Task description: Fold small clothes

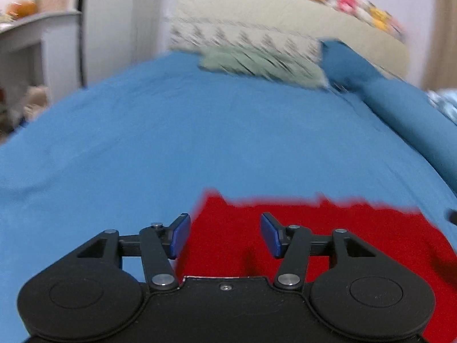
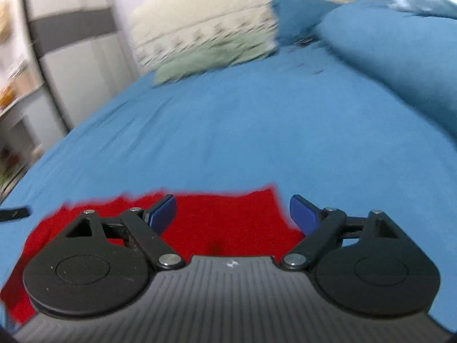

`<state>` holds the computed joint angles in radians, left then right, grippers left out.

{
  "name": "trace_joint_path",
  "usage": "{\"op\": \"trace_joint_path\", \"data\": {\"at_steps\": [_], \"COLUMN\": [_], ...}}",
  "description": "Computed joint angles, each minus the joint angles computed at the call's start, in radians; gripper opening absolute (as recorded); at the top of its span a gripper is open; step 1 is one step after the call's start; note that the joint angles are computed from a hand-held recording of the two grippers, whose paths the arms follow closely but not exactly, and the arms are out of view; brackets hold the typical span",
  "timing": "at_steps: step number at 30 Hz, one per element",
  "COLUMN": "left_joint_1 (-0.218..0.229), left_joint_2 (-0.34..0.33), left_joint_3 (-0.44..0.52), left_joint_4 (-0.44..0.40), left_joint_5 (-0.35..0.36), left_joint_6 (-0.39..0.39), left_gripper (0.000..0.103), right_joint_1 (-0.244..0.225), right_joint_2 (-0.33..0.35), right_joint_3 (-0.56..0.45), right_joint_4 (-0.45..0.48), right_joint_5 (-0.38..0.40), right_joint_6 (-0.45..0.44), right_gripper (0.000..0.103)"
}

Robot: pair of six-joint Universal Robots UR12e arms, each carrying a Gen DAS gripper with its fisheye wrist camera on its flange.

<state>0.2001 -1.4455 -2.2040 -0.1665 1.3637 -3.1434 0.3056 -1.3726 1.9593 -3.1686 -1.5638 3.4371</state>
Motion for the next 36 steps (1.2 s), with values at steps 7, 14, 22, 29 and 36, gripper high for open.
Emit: {"op": "trace_joint_path", "data": {"at_steps": [7,14,22,29,36], "left_joint_1": [-0.006,-0.031,-0.096,-0.192,-0.236], "left_joint_2": [0.003,0.031,0.148,0.215,0.178], "left_joint_3": [-0.056,-0.024,-0.018,-0.037,-0.050], "left_joint_4": [-0.041,-0.133,-0.144,-0.140,-0.196], "left_joint_5": [0.000,0.059,0.119,0.147,0.107], "left_joint_6": [0.054,0.051,0.110,0.092,0.034], "left_gripper": [0.059,0.059,0.079,0.096,0.096], "right_joint_1": [0.002,0.007,0.003,0.007,0.010], "right_joint_2": [0.011,-0.015,-0.203,-0.348,-0.380], "right_joint_3": [0.018,0.012,0.113,0.139,0.184], "right_joint_4": [0.121,0.126,0.131,0.274,0.382], "right_joint_5": [-0.028,-0.057,-0.060,-0.110,-0.094], "right_joint_6": [0.049,0.074,0.031,-0.033,-0.028], "right_gripper": [0.099,0.099,0.100,0.102,0.102]}}
